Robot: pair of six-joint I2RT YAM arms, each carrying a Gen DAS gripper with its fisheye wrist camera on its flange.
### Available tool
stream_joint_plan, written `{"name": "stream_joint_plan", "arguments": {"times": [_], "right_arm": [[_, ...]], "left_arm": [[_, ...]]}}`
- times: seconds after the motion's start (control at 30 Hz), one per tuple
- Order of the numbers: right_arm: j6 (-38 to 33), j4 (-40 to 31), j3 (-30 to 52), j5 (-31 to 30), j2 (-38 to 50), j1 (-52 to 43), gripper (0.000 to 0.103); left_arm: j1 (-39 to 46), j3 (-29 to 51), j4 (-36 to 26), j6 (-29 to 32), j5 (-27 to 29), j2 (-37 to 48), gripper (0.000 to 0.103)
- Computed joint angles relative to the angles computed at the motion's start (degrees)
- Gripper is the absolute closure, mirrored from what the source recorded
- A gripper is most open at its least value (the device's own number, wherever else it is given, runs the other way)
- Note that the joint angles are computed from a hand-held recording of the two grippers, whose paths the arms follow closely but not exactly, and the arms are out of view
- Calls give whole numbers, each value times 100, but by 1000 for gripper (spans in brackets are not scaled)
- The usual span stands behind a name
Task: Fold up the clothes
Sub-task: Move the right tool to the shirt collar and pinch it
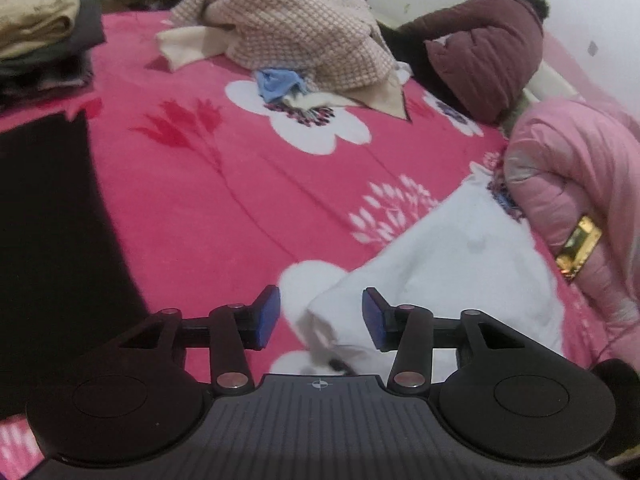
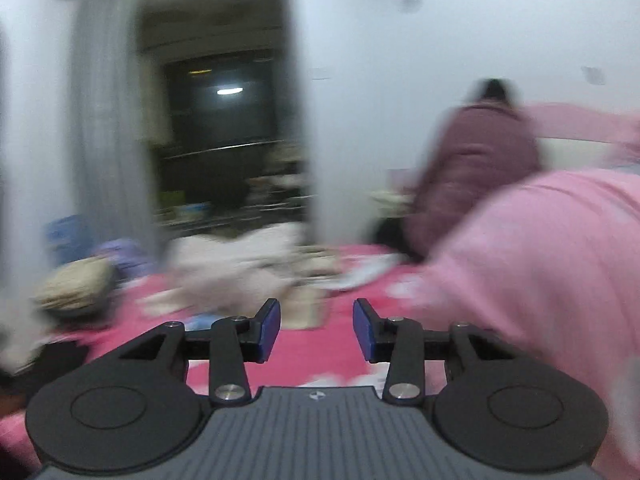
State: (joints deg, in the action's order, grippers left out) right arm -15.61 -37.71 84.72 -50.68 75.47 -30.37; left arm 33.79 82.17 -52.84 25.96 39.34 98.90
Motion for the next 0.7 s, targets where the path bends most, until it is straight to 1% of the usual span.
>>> {"name": "stream_joint_plan", "arguments": {"times": [0.03,0.07,0.1,0.17,0.2,0.27,0.37,0.47,0.63,0.67,0.7], "right_arm": [[-323,-425,66,-275,-41,55,59],[-786,-999,205,-477,39,203,57],[-1176,-1431,265,-461,111,455,57],[-1746,-1963,79,-74,175,1234,55],[-1819,-2055,-66,149,196,1605,54],[-1779,-2027,-529,746,261,2506,53],[-1751,-1779,-1307,1644,315,3661,53],[-1891,-1381,-2180,2593,-54,4616,52],[-2436,-1137,-2823,3211,-407,5317,47],[-2383,-1003,-2899,3259,-407,5456,46],[-2327,-873,-2972,3307,-410,5590,42]], "left_arm": [[-91,61,-60,64,-55,86,51],[-227,53,-14,150,-231,120,50],[-395,18,84,238,-469,134,50],[-674,-52,312,363,-838,178,50],[-766,-27,364,399,-918,251,50],[-880,175,301,302,-987,474,50],[-899,386,191,140,-916,681,50],[-910,424,216,79,-803,762,50],[-976,557,113,73,-773,1003,50],[-992,566,104,69,-780,1042,50],[-1001,580,90,84,-770,1081,50]]}}
